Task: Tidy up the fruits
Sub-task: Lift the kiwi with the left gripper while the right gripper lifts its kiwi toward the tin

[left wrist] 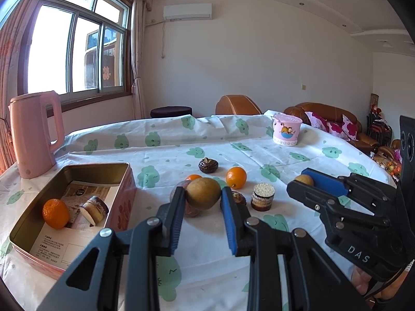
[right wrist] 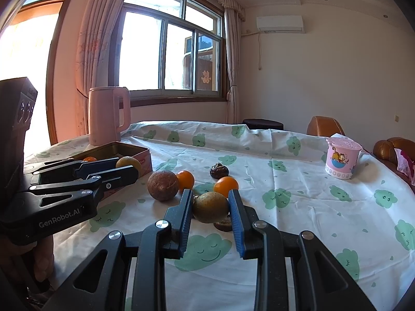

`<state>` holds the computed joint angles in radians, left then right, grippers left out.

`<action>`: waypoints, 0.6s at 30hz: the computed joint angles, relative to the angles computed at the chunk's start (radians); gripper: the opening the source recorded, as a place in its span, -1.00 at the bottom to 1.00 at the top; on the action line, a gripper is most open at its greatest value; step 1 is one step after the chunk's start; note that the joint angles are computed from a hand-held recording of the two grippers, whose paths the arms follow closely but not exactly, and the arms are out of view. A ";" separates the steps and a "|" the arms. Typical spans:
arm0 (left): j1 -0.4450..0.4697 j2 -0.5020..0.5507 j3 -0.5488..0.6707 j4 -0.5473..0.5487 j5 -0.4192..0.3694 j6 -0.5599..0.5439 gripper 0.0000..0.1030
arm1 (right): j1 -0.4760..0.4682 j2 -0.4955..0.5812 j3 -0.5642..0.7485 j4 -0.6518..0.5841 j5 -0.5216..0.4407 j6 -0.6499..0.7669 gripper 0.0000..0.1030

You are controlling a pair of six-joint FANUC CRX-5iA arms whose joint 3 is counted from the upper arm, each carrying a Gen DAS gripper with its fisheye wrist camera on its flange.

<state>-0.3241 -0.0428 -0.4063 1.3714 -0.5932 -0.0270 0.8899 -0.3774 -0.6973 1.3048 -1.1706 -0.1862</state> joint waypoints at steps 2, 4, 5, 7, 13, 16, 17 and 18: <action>-0.003 -0.003 -0.005 0.013 0.004 -0.011 -0.42 | 0.001 0.000 -0.003 0.007 -0.003 -0.005 -0.42; -0.006 -0.005 -0.009 0.025 0.008 -0.022 -0.42 | 0.001 -0.001 -0.005 0.012 -0.003 -0.008 -0.42; -0.007 -0.006 -0.011 0.030 0.009 -0.027 -0.42 | 0.000 -0.001 -0.006 0.015 -0.003 -0.010 -0.42; -0.010 -0.009 -0.015 0.044 0.014 -0.039 -0.42 | 0.002 -0.002 -0.010 0.022 -0.005 -0.015 -0.42; -0.020 -0.013 -0.024 0.073 0.027 -0.065 -0.42 | 0.002 -0.006 -0.021 0.045 -0.008 -0.030 -0.42; -0.030 -0.019 -0.033 0.106 0.040 -0.096 -0.42 | 0.004 -0.008 -0.027 0.058 -0.012 -0.039 -0.42; -0.034 -0.022 -0.037 0.119 0.046 -0.108 -0.42 | 0.004 -0.008 -0.029 0.063 -0.012 -0.043 -0.42; -0.039 -0.025 -0.042 0.132 0.053 -0.121 -0.42 | 0.006 -0.009 -0.031 0.067 -0.014 -0.046 -0.42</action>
